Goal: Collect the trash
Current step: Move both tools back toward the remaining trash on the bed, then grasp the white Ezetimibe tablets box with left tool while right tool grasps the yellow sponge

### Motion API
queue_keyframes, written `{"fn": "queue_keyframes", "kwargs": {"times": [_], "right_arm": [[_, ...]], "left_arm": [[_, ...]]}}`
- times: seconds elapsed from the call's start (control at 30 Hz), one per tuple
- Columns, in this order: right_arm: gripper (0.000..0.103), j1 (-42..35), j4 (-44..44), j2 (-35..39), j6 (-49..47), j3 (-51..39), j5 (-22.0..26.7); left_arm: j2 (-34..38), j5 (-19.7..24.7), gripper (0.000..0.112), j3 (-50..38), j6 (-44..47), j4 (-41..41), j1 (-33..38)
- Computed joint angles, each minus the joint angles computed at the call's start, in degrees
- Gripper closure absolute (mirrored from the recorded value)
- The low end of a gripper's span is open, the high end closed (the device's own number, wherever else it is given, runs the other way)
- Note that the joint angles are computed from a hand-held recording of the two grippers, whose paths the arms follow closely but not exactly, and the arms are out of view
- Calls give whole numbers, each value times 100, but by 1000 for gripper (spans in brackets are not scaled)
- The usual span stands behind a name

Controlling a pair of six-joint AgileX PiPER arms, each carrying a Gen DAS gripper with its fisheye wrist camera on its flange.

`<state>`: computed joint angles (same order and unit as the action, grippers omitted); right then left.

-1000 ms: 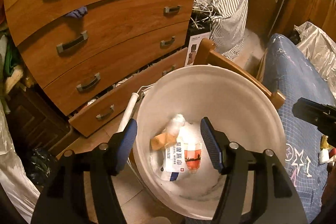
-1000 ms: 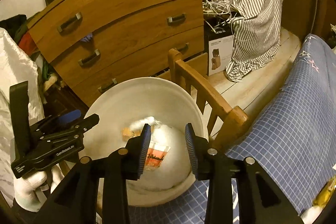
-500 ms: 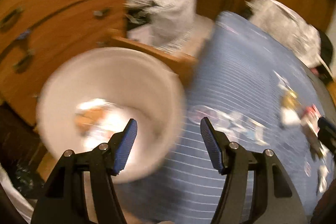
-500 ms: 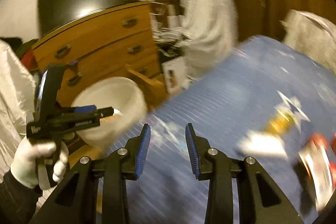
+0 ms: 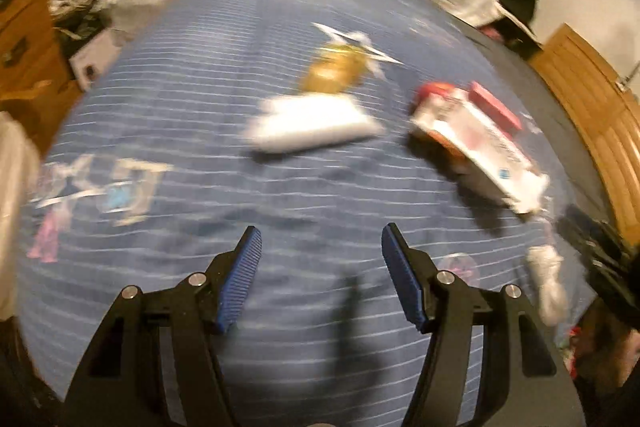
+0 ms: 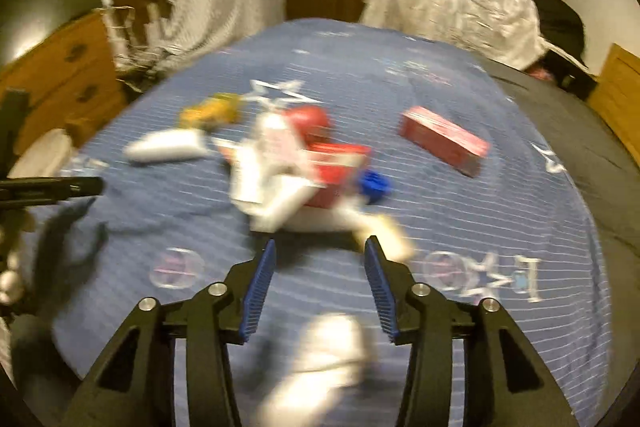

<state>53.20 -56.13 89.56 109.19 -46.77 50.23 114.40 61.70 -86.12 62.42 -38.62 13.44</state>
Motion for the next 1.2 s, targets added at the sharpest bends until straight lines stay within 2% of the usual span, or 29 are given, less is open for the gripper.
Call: {"fn": "queue_keyframes", "kwargs": {"times": [0.1, 0.17, 0.23, 0.33, 0.53, 0.67, 0.87, 0.93, 0.97, 1.1, 1.2], "right_arm": [[33, -623, -128, -247, -231, 674, -750], [31, -971, -265, -156, -407, 808, -1119], [31, -1251, -343, 6, -531, 787, -1438], [31, -1484, -483, 194, -596, 744, -1732], [31, -1707, -789, 225, -407, 840, -2028], [30, -1760, -880, 258, -361, 867, -2213], [31, -1656, -1076, 389, 13, 856, -2159], [42, -1560, -1229, 399, 243, 868, -2084], [51, -1491, -1158, 415, 250, 851, -2001], [69, -1330, -1318, 352, 758, 956, -1786], [71, -1314, -1400, 230, 977, 1087, -1848]], "left_arm": [[244, 600, 46, -325, -638, -92, -433], [199, 556, 45, -257, -846, -138, -751], [265, 595, 38, -351, -1225, -156, -1110], [518, 665, 37, -745, -1947, -160, -1503], [834, 714, 33, -1440, -2929, 196, -2103], [818, 497, 29, -1448, -3181, 409, -2364], [784, -10, 29, -1057, -3152, 652, -2486], [731, -18, 38, -849, -2840, 472, -2330], [682, -38, 41, -746, -2700, 398, -2260], [434, -69, 46, -298, -2052, 312, -1930], [434, 81, 48, -160, -1623, 461, -1729]]}}
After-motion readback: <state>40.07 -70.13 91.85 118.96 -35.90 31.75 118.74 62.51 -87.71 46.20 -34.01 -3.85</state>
